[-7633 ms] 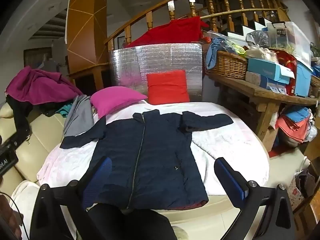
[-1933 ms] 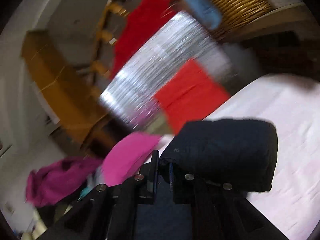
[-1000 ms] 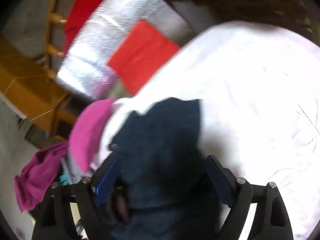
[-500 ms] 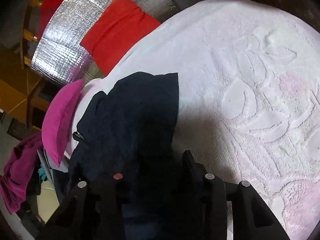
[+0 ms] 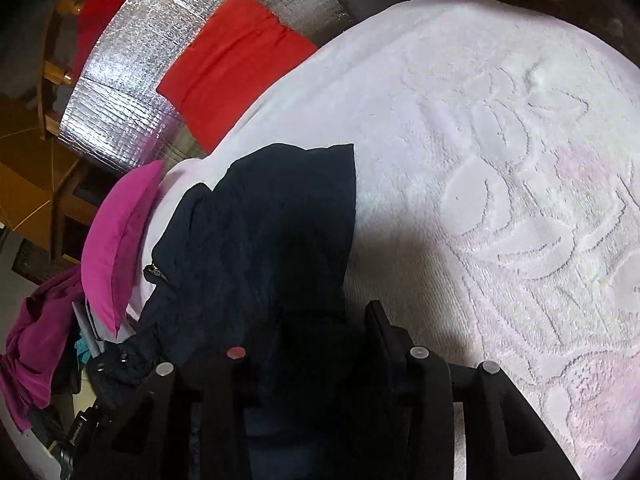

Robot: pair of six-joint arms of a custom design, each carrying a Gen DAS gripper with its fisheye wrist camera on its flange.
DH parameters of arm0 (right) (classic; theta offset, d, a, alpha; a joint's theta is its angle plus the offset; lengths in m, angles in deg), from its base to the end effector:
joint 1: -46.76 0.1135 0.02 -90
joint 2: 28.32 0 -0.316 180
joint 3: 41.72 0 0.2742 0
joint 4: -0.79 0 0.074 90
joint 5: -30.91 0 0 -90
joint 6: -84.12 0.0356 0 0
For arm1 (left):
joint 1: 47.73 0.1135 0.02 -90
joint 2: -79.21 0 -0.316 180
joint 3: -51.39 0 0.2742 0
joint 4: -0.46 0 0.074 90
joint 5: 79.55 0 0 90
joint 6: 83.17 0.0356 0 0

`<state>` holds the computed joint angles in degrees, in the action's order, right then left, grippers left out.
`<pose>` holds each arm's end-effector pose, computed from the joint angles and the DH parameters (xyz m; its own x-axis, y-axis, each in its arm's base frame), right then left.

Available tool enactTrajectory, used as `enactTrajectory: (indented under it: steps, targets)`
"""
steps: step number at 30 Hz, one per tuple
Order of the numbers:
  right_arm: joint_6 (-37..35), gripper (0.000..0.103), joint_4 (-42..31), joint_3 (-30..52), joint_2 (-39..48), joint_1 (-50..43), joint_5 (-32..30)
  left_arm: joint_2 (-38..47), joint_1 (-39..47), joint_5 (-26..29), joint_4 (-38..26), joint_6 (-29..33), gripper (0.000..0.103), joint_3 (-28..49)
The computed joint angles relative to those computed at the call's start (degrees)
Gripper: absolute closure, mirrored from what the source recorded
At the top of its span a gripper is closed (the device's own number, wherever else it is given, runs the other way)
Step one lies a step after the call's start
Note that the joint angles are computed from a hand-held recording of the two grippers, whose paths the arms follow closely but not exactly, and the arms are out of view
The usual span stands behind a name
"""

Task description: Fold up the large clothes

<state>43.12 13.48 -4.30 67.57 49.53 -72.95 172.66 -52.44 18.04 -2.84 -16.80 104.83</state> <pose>0.2708 0.0216 0.1163 -0.6310 0.7031 -0.3280 0.4000 0.6571 0.6390 0.3271 -0.0317 0.1777 -0.6973 -0.3412 -0.6303 -0.1117 0.9204 -0.3747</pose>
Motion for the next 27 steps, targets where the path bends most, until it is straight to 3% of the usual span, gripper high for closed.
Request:
enactTrajectory:
  steps: [2,7,13,19,27]
  targets:
    - [0.41,0.056,-0.01,0.05,0.07,-0.22,-0.55,-0.49,2.61,1.71,-0.21,-1.26,0.039,-0.46]
    - [0.85,0.038,1.37,0.01,0.64,-0.13,-1.71,-0.15,5.98,6.62,-1.16,-0.25,0.029,-0.55]
    - [1.13,0.035,1.44,0.64,1.33,0.43,-1.05,5.64,6.10,10.90,-7.39,-0.15,0.027,3.91]
    - [1.37,0.035,1.59,0.90,1.82,1.05,0.05,10.69,4.32,11.63,-11.04,-1.78,0.027,6.62]
    - [-0.20,0.045,1.02,0.94,1.92,2.06,2.42,13.82,4.30,10.74,-2.66,-5.69,0.030,5.52]
